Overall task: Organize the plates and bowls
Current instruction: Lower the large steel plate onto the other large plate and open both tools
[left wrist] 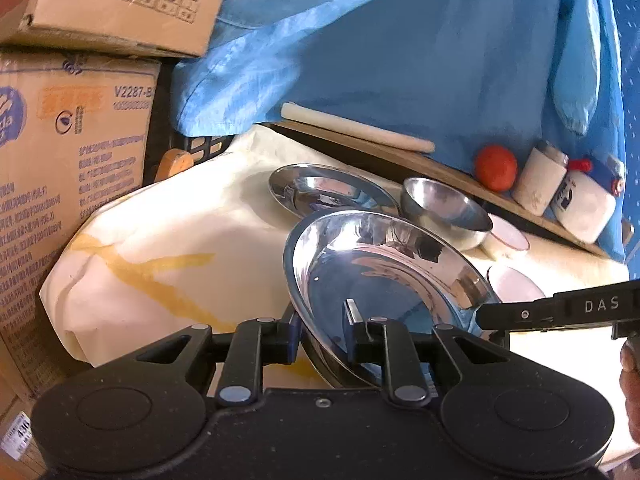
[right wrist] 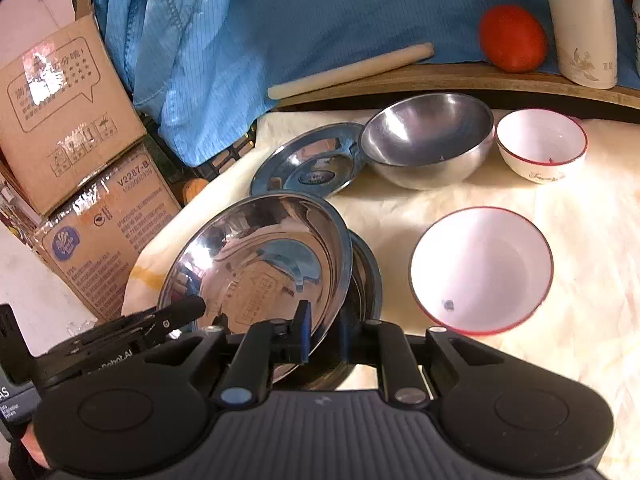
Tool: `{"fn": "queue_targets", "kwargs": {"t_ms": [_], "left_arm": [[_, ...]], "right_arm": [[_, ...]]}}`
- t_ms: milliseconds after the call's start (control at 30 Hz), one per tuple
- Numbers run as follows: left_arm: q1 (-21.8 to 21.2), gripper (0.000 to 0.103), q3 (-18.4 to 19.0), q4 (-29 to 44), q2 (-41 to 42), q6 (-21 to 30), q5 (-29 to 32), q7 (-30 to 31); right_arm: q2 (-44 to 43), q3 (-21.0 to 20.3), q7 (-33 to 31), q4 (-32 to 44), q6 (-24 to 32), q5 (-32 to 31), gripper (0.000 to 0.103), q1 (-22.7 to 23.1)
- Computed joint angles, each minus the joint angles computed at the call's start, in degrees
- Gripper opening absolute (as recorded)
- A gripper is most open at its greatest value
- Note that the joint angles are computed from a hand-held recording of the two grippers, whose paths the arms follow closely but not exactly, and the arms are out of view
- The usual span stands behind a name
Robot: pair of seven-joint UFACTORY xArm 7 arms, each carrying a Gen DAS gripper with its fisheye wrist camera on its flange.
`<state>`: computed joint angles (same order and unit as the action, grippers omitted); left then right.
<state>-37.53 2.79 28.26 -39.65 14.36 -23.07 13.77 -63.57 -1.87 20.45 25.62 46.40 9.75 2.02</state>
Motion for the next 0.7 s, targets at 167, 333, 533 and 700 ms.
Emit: {"fn": "queue_targets", "kwargs": {"t_ms": [167,333,533,700], "left_arm": [[0.59,0.029,-1.39,0.07,-0.11,0.49,2.43,1.6],[-0.05,0.035,-1.57,-0.21,-0.04,-0.02,3.57,3.2],[-0.53,0.041,-1.45,-0.28,0.25,-0.4,4.2,4.83],[-1.03,0.044,-0.89,-0.01,0.3,0.15,4.19,6.07]], "right_arm": [[-0.89,0.45,0.57,0.32,2.19,-0.54,0.018,-0.26],[-1.38,0.64,1.18,0.5,3.11,-0.79,0.019,-0.38],[-0.89,0.83,1.04,1.26,3.99,-1.2,0.02,-0.14],[0.0,1.15,0.62,2.42,5.16,-1.6,0.023,0.21]]}}
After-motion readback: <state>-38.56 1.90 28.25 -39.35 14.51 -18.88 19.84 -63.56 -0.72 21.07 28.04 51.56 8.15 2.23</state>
